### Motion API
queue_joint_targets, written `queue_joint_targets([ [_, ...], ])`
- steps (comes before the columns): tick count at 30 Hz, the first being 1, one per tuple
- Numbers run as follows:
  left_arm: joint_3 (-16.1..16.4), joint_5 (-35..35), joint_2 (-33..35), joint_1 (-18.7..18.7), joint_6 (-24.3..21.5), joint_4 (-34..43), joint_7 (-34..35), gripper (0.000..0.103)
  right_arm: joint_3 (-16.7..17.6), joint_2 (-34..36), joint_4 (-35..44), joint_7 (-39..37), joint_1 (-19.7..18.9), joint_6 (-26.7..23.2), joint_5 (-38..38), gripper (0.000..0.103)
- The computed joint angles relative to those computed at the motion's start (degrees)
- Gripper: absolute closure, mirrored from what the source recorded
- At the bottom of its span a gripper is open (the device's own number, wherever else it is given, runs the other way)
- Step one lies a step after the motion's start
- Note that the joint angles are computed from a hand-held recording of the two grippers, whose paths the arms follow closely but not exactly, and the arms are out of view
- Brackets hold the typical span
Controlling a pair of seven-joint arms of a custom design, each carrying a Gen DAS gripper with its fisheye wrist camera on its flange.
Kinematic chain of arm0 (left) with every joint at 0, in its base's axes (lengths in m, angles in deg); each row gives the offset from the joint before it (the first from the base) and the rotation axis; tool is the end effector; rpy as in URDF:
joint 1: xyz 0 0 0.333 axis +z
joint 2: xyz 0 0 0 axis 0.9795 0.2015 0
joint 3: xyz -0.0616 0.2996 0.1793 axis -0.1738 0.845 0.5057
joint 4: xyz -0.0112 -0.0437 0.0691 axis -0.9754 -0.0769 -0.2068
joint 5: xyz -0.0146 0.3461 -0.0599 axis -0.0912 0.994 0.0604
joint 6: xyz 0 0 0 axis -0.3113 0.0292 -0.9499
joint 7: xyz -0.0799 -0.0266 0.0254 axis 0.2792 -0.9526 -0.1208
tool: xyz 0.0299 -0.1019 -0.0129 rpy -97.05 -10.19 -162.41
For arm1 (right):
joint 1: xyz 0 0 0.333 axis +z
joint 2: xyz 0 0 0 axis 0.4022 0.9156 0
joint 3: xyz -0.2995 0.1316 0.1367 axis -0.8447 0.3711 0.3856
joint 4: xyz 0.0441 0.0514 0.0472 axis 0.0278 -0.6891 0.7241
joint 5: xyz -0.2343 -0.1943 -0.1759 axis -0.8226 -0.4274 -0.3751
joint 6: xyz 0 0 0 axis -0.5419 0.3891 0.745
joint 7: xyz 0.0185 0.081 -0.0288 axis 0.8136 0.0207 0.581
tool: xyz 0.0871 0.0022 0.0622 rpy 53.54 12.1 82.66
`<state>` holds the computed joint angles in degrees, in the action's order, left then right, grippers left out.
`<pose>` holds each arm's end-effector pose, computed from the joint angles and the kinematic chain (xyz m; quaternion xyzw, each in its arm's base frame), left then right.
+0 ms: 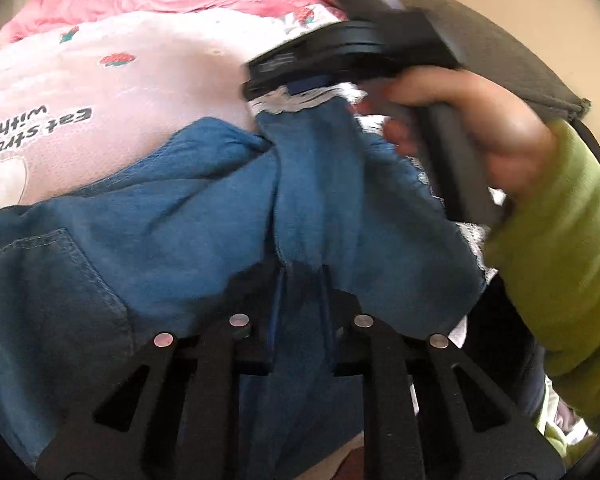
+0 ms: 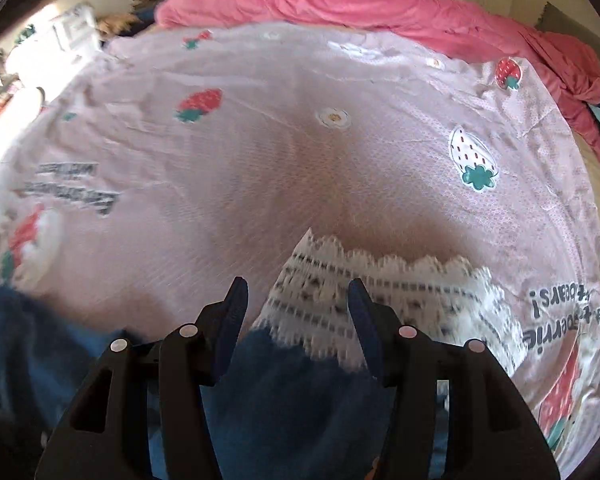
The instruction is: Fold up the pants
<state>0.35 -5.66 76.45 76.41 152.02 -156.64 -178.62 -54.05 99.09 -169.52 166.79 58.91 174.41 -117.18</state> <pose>0.5013 -0.1361 0.3011 0.2590 -0.8966 0.3518 0.0727 0.5512 0.3749 0.3246 -0.5634 0.7847 -0.2004 0.1635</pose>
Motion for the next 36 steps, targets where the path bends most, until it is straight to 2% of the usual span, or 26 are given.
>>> queue_joint_targets([
  [2, -0.58, -2.67, -0.98, -0.05, 1.65, -1.49, 4.43, 0.093, 0.75, 1.8, 2.34, -1.72, -1.26, -1.54, 2.61, 0.052],
  [5, -0.08, -3.16, -1.12, -0.01, 0.68, -1.56, 5.23, 0.093, 1.12, 4.01, 4.9, -4.37, -2.2, -3.8, 5.47, 0.054],
  [8, 0.45, -4.1, -1.48, 0.6, -0.4, -1.54, 6.36, 0.093, -0.29, 3.33, 2.42, -3.55, -2.07, 0.11, 4.34, 0.083],
  [9, 0.59, -4.65, -1.66, 0.74, -0.51, -1.62, 6.89, 0.093, -1.42, 2.33, 0.14, -2.03, -1.67, 3.89, 2.23, 0.092],
  [11, 0.95, -5.3, -1.51, 1.1, -1.27, -1.32, 7.46, 0.091, -3.4, 0.06, -3.53, 1.49, -0.21, 6.89, -0.91, 0.094],
  [12, 1.11, -5.5, -1.38, 1.21, -1.53, -1.09, 7.53, 0.086, -4.38, -1.15, -5.17, 3.71, 0.61, 8.18, -2.89, 0.094],
  [13, 1.18, -5.95, -1.31, 1.25, -1.36, -1.08, 7.97, 0.079, -6.8, -3.34, -8.29, 9.12, 2.7, 10.66, -7.32, 0.094],
  [15, 1.06, -7.9, -1.43, 1.09, 0.03, -1.31, 9.75, 0.072, -9.68, -7.08, -12.75, 19.44, 5.64, 12.98, -15.43, 0.094],
  [18, 1.37, -7.91, -1.42, 1.26, -0.64, -1.22, 10.29, 0.066, -12.83, -12.71, -18.64, 36.4, 10.01, 13.4, -29.43, 0.095],
  [19, 1.37, -7.86, -1.36, 1.14, -0.55, -1.2, 10.41, 0.066, -12.81, -14.26, -20.06, 40.41, 10.63, 12.79, -32.58, 0.094],
  [20, 1.34, -8.02, -1.58, 1.04, -0.26, -1.53, 10.88, 0.066, -12.46, -16.63, -22.27, 45.76, 12.04, 10.81, -36.18, 0.094],
  [24, 1.01, -8.74, -1.66, -0.11, 2.06, -2.34, 12.14, 0.066, -8.79, -23.97, -29.75, 58.61, 13.9, 3.69, -42.57, 0.094],
  [25, 0.95, -8.39, -1.28, -0.39, 2.33, -2.01, 11.83, 0.07, -7.74, -25.22, -31.14, 61.45, 13.92, 2.45, -43.51, 0.094],
  [26, 0.99, -7.93, -1.19, -0.39, 2.22, -1.94, 11.57, 0.078, -6.43, -26.78, -32.89, 64.31, 14.21, 0.53, -43.84, 0.094],
  [27, 1.12, -6.28, -0.87, -0.45, 1.6, -1.5, 10.25, 0.1, -5.13, -28.03, -34.35, 66.23, 14.35, -1.23, -43.58, 0.094],
  [28, 1.26, -4.73, -0.66, -0.04, -0.21, -1.07, 9.18, 0.103, -3.92, -28.91, -35.48, 67.77, 14.3, -2.33, -43.61, 0.094],
  [32, 1.19, -3.2, -1.29, 1.03, -2.43, -0.86, 9.75, 0.103, 1.16, -32.04, -39.45, 72.66, 14.04, -5.79, -41.78, 0.094],
  [36, 1.73, -2.41, -3.57, 2.15, -5.75, -2.08, 12.44, 0.103, 6.3, -33.74, -42.1, 77.8, 13.67, -6.59, -40.47, 0.094],
])
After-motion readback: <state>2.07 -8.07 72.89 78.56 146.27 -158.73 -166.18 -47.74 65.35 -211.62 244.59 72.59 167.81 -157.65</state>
